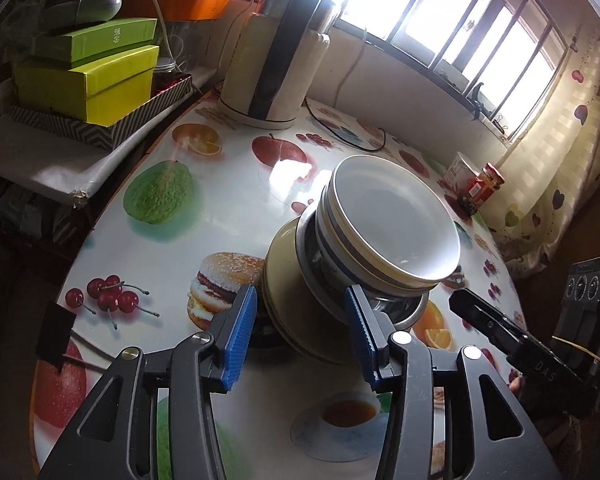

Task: Organize plates and bowls

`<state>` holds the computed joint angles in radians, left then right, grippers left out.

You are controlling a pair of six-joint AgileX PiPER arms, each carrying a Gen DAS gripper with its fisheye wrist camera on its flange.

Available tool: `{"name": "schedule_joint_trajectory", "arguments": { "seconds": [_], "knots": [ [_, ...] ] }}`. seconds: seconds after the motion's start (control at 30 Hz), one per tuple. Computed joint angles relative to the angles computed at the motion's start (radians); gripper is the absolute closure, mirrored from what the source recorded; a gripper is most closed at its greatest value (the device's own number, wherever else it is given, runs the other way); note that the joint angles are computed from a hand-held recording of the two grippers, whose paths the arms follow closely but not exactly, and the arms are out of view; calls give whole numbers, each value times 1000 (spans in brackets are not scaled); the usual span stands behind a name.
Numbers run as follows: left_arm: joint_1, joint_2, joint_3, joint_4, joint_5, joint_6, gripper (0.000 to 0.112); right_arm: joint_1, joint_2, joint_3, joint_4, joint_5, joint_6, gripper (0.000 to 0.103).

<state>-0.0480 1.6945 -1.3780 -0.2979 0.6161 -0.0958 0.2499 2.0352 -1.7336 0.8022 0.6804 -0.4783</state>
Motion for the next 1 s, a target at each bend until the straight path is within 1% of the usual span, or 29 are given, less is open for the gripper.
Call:
{"name": "schedule_joint_trajectory", "arguments": {
  "seconds": [0.1,0.17,0.27,0.33,0.43,0.5,0.53,0.63,0.73,0.87,1.0],
  "knots": [
    [-30,-23,45,54,-22,-46,65,14,-45,65,-25,-43,-2,53],
    [-67,-35,70,160,-36,-137,65,18,-66,101,-26,-62,-10,52],
    [-127,-42,95,352,-38,-291,65,40,-98,152,-93,-105,23,50],
    [-144,-47,116,388,-42,-331,65,55,-117,184,-143,-128,43,47],
    [-187,-58,147,510,-46,-450,65,75,-140,227,-202,-160,82,45],
    [-228,-61,161,630,-30,-551,65,88,-156,255,-245,-181,116,43],
    [-242,-64,171,664,-27,-581,65,94,-164,270,-258,-194,123,42],
    [-243,-65,193,634,-33,-580,65,109,-186,309,-313,-217,180,38],
    [-264,-58,207,667,-22,-618,65,119,-197,332,-358,-224,226,36],
    [-287,-56,228,708,-20,-663,65,154,-200,354,-544,-238,390,33],
    [-301,-52,239,725,-16,-685,65,163,-200,376,-604,-244,455,32]
  ]
}}
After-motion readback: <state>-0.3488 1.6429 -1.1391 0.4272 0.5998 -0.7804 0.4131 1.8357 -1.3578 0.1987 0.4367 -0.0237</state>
